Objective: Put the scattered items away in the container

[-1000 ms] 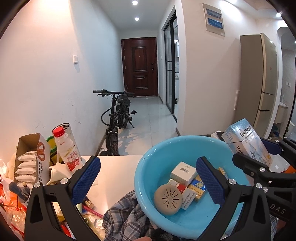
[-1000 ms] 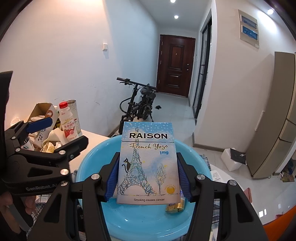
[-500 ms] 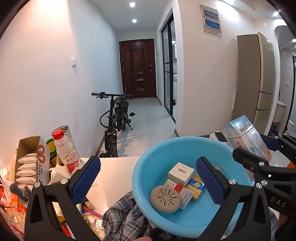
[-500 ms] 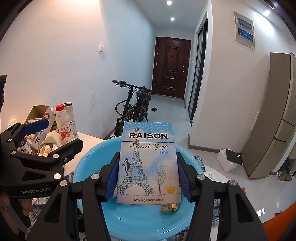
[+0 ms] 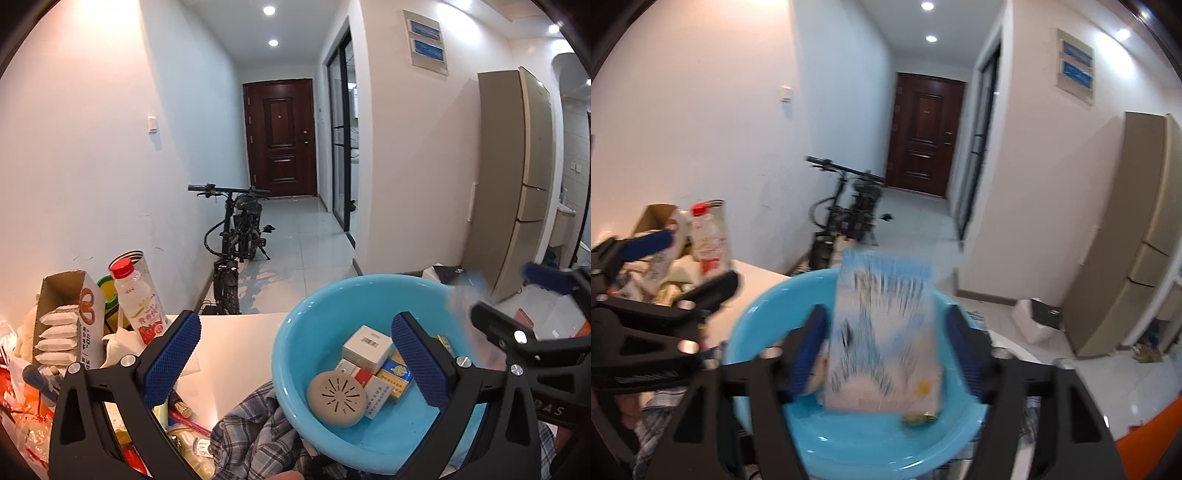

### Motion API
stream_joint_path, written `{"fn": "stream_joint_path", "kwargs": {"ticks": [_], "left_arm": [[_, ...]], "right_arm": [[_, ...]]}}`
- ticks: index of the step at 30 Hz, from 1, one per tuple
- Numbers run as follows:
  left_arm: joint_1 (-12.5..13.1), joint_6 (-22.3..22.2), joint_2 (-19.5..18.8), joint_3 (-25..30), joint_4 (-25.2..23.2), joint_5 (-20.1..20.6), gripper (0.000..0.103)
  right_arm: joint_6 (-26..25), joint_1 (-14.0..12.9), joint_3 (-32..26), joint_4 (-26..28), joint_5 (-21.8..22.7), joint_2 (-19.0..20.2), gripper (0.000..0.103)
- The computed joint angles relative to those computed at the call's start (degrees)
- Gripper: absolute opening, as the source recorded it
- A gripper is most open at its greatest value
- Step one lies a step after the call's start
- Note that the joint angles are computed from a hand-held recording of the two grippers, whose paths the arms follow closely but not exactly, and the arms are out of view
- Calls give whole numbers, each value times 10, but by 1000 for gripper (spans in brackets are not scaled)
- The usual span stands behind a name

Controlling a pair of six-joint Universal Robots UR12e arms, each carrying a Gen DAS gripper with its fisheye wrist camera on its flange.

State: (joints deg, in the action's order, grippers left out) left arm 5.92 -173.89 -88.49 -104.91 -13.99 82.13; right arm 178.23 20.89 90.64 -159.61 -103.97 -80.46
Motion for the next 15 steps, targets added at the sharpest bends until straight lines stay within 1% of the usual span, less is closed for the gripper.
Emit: {"fn": "stream_joint_path", "kwargs": {"ticks": [1,3,4,6,8,9,10,12,14,15], "left_arm": [[2,-3,0,1,-5,-7,103],[4,-8,0,4,-17,-15,103],[3,-7,1,4,-21,-16,103],[-3,-4,4,4,-24,2,103],[-6,4,11,-2,-5,16,103],[-4,-2,17,-8,6,17,103],[-2,-12,24,-14,15,16,103],[5,-28,41,-29,32,4,103],[17,-27,63,-44,37,-26,103],[22,-23,74,-51,36,-37,103]], "right_arm": [[1,-2,1,-2,1,-1,102],[10,-9,3,2,27,-5,103],[13,-10,4,2,31,-7,103],[8,-4,4,-1,10,-7,103],[-4,4,3,-10,-17,-7,103],[-7,7,5,-20,-23,-9,103],[-3,8,9,-31,-20,-13,103],[14,11,16,-46,-12,-21,103],[17,16,29,-64,-5,-34,103],[14,19,36,-71,-9,-42,103]]}}
